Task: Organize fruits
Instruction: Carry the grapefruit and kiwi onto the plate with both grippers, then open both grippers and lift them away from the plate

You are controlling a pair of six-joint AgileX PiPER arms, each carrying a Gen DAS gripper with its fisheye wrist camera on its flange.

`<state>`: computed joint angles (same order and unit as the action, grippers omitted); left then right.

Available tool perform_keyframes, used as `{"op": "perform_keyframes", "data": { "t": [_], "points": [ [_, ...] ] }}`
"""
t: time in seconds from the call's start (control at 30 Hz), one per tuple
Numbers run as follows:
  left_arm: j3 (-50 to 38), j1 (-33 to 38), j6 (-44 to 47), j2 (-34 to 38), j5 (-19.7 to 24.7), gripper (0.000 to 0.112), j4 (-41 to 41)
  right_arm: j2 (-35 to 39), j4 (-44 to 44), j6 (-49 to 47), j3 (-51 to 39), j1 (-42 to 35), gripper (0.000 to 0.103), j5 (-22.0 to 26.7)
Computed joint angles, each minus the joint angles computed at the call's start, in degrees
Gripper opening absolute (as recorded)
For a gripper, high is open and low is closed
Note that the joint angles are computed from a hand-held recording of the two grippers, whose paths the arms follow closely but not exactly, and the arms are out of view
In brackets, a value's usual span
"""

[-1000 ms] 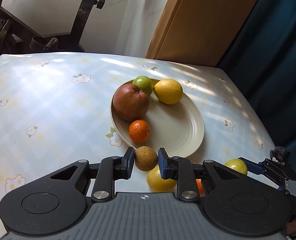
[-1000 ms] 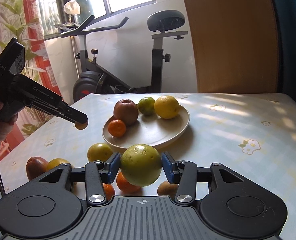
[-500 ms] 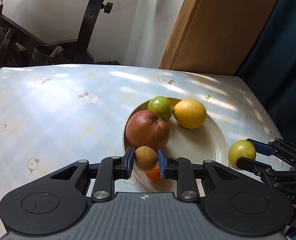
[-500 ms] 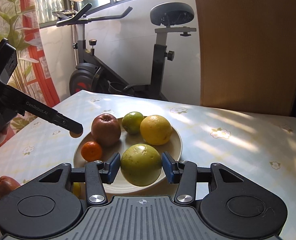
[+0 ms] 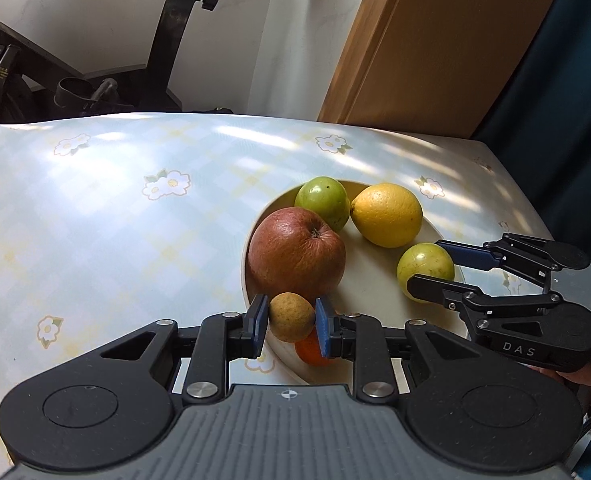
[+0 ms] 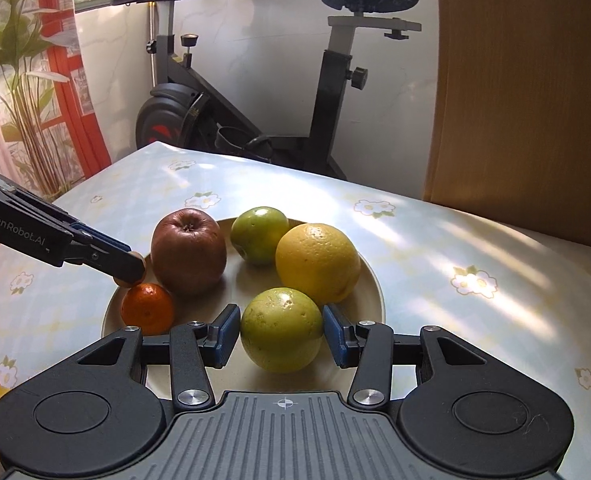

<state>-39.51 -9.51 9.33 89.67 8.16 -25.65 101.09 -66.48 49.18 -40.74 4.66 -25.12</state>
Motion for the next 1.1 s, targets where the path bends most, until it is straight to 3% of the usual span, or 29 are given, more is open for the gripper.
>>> {"op": "perform_keyframes", "data": {
  "t": [0.27, 0.33, 0.63, 0.93, 1.1],
  "points": [
    [0.16, 1.27, 5.75, 0.61, 0.61, 0.027, -5.90, 2.73, -1.93, -0.13, -5.13, 6.14, 0.042, 3.49],
    [0.16, 2.08, 12.60, 0.85, 1.05, 0.027, -13.03, 3.22, -2.59, 0.32, -6.16, 7.20, 0.042, 4.16],
    [0.84, 2.64, 18.40, 0.38, 0.63, 0.028, -19.20, 3.45, 4.82, -8.16, -5.51, 8.55, 0.043, 4.45],
    [2.23, 1.27, 9.48, -1.62, -0.78, 0.028, -10.71, -0.03, 8.34, -10.01, -2.45, 7.91, 0.043, 3.31],
    [4.35, -0.08, -7.51, -5.41, -1.93, 0.028, 5.80, -4.36, 9.61, -10.53, 1.75, 6.41, 0.043, 1.15]
  ]
}}
